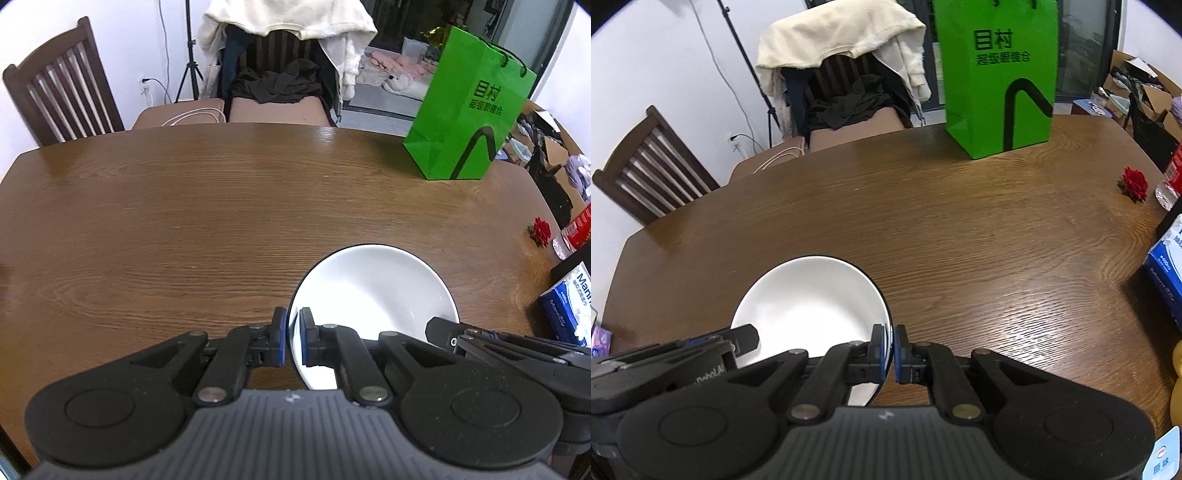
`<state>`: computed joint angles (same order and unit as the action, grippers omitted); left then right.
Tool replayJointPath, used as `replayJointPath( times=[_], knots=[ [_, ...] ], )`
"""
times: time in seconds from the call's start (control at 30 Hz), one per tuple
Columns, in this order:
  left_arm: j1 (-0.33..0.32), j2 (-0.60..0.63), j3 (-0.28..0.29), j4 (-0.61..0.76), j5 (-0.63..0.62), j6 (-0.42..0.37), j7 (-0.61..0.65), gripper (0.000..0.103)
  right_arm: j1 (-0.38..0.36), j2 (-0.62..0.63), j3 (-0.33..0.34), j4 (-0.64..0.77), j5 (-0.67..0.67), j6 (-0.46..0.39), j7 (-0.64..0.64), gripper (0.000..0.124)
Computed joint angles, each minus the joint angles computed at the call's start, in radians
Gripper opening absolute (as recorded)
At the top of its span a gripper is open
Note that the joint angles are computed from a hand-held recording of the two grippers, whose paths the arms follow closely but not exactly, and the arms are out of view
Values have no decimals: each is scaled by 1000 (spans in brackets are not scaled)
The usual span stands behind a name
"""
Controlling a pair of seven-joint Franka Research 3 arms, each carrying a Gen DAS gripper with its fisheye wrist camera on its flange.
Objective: Organize plates and bowls
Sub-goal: 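Carry the white bowl with both grippers toward the nested blue bowl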
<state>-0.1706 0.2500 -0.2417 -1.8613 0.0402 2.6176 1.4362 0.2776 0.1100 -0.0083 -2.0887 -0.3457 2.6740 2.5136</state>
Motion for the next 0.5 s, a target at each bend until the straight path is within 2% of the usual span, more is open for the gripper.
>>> replayJointPath(
  times=[0.5],
  knots=[
    [45, -90, 25, -92, -41, 23, 27, 8, 57, 31, 20, 73, -12, -40, 9, 5]
  ],
)
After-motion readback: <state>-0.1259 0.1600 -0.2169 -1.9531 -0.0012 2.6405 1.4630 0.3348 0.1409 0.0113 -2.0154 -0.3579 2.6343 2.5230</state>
